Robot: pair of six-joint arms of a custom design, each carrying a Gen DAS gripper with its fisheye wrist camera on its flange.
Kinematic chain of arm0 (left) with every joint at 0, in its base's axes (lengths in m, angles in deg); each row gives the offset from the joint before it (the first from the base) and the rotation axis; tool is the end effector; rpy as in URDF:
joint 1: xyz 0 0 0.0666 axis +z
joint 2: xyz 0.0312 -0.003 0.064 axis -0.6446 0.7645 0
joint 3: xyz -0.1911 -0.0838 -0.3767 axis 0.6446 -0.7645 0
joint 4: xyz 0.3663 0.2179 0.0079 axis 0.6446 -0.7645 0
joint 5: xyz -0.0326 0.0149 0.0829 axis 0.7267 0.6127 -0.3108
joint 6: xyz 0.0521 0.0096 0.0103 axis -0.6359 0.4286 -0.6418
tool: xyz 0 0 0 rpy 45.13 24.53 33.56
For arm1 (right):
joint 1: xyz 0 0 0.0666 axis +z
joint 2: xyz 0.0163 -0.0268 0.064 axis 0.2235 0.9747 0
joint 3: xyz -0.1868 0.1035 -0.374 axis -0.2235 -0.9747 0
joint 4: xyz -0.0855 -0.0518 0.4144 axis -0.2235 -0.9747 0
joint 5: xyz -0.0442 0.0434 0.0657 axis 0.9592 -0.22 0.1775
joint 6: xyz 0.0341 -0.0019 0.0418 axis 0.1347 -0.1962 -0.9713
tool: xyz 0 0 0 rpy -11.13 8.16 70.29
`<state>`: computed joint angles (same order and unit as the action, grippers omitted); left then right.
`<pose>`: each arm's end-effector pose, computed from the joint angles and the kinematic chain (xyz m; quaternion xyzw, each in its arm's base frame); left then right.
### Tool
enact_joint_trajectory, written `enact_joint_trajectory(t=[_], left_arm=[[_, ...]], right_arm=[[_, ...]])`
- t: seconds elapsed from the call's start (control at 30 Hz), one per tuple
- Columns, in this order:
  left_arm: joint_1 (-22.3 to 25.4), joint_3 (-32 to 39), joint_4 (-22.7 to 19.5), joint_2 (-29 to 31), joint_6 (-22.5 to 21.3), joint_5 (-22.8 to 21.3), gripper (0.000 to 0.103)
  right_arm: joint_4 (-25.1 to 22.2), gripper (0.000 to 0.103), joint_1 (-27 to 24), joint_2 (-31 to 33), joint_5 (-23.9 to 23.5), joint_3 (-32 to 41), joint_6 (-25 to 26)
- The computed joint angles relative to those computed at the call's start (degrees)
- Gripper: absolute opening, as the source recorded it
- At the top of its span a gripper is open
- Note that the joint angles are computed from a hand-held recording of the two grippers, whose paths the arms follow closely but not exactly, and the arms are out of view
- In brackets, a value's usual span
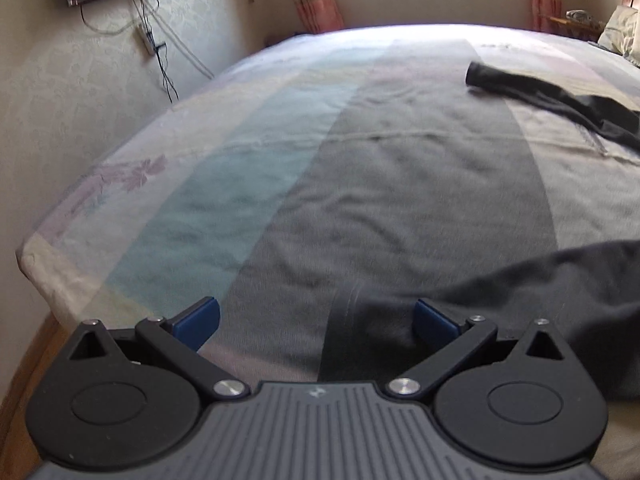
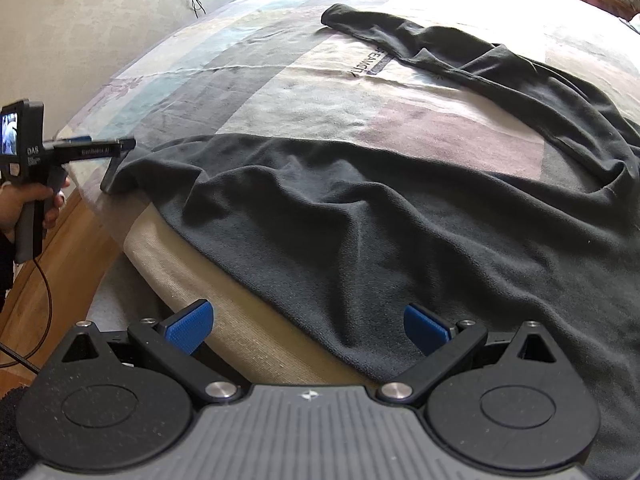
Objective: Fold clothes
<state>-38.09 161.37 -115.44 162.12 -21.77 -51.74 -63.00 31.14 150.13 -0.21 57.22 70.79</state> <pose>0.5951 0.0235 0.4763 0.0729 0.9181 0.0840 0.3804 0.4660 0.1591 0.5174 -0.0591 0.9507 0.1576 0.2604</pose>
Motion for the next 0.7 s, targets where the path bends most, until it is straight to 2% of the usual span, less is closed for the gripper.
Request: enact_joint_trajectory(t=[0.1, 0.23, 0.33, 0.47, 0.57, 0.63, 0.7], left_arm=[[1.2, -0.1, -0.7, -0.1, 1.7, 2.8, 0.102], [2.9, -0.3, 1.3, -1.0, 4.8, 9.0, 0.102], [4.6, 1.9, -0.5, 0.3, 8.6, 15.4, 0.102], [5.8, 4.3, -2.9, 1.9, 13.5, 19.4, 0.102], [5.9, 3.9, -3.6, 1.3, 13.6, 20.8, 0.102], [5.6, 3.3, -4.4, 0.5, 11.7, 20.4, 0.102], [4.8, 2.3, -5.0, -0.7, 8.5, 17.9, 0.102]], right_arm=[[-0.1, 0.103, 0.3, 0.6, -0.3, 0.4, -0.1], [-0.5, 0.103, 0.8, 1.4, -0.5, 1.0, -0.1], [-0.6, 0.103, 1.0, 1.8, -0.6, 1.3, -0.5], [-0.2, 0.103, 1.2, 1.9, -0.6, 1.4, -0.9], [0.3, 0.103, 1.1, 2.1, -1.3, 1.8, -0.4], [0.3, 0.103, 1.0, 3.0, -2.0, 3.0, 1.0], [0.2, 0.103, 1.1, 4.1, -2.5, 4.5, 2.7]])
